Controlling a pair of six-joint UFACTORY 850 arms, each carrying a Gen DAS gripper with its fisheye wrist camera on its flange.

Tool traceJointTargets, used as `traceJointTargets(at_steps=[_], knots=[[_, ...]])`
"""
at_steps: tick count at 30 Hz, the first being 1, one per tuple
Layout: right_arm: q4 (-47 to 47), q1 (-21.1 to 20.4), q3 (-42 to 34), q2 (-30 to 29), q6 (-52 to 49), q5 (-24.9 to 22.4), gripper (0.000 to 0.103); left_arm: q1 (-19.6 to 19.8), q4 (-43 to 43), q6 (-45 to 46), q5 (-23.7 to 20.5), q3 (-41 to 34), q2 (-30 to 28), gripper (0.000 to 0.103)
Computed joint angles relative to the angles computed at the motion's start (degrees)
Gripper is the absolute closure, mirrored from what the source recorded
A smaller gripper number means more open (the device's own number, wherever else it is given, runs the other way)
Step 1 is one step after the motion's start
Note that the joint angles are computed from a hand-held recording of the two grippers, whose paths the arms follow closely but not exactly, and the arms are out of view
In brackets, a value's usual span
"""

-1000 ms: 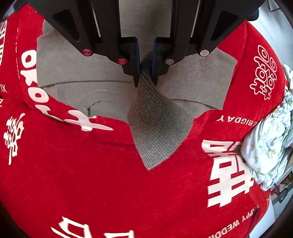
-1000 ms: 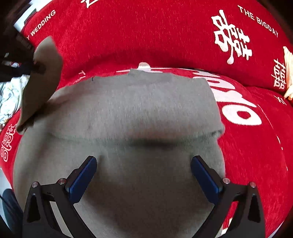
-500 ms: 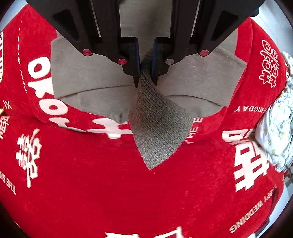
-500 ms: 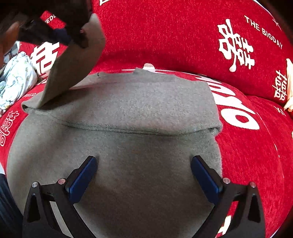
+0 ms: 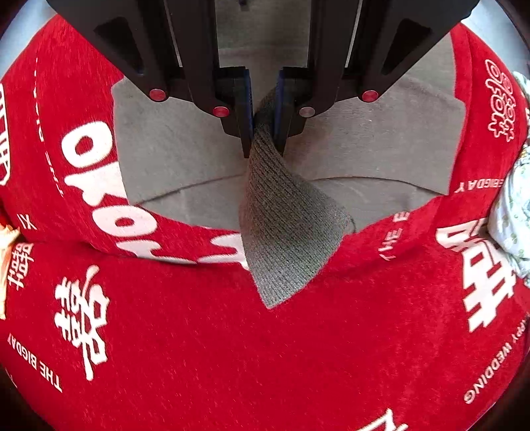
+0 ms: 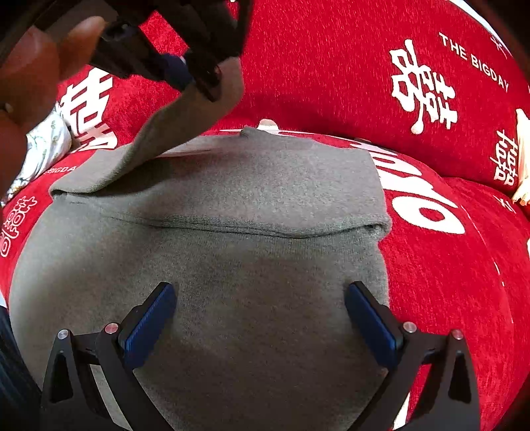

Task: Fold small clothes
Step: 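Lift the sleeve with the left tool and carry it across the body, then lay the sleeve on the sweater body and open the left tool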

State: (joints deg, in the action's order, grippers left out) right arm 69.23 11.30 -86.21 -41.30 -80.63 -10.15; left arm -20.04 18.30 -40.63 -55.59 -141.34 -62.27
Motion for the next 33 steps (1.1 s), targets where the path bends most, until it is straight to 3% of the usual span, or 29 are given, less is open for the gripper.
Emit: traceJointTargets(at_steps=[9,18,23,24,25,27,32,33], knots=[[9.57,0.10,1.41,0.60,-9.75,0.62,0.000,0.87,-11.26,11.26,5.92,2.37,0.24,0.091],[17.19,-0.17,2.24,0.83,-17.65,-0.08,0.000,0.78,-16.10,17.78,0.86,-8.74,-7.31,0.091],[19.64,-0.30,2.55,0.92,-20.33,-0.32,0.000,0.86,-18.48,20.63,-0.31,-10.61,-9.07,0.090],[20.13,-0.31,2.63,0.96,-20.86,-0.31,0.000,0.90,-18.76,20.93,-0.77,-11.49,-9.67,0.078],[20.28,-0.38,2.64,0.96,-21.11,-0.39,0.000,1.18,-20.43,21.95,0.05,-9.98,-8.94,0.050],[20.53,-0.47,2.70,0.99,-21.44,-0.58,0.000,1.54,-21.96,21.82,4.56,-3.33,-5.39,0.017],[20.07,-0.73,2.76,1.05,-21.10,-1.14,0.000,2.74,-27.18,25.30,10.49,5.49,-0.27,0.017],[19.37,-0.83,2.77,1.11,-20.50,-1.39,0.000,3.27,-29.40,27.17,13.51,10.17,2.60,0.017]])
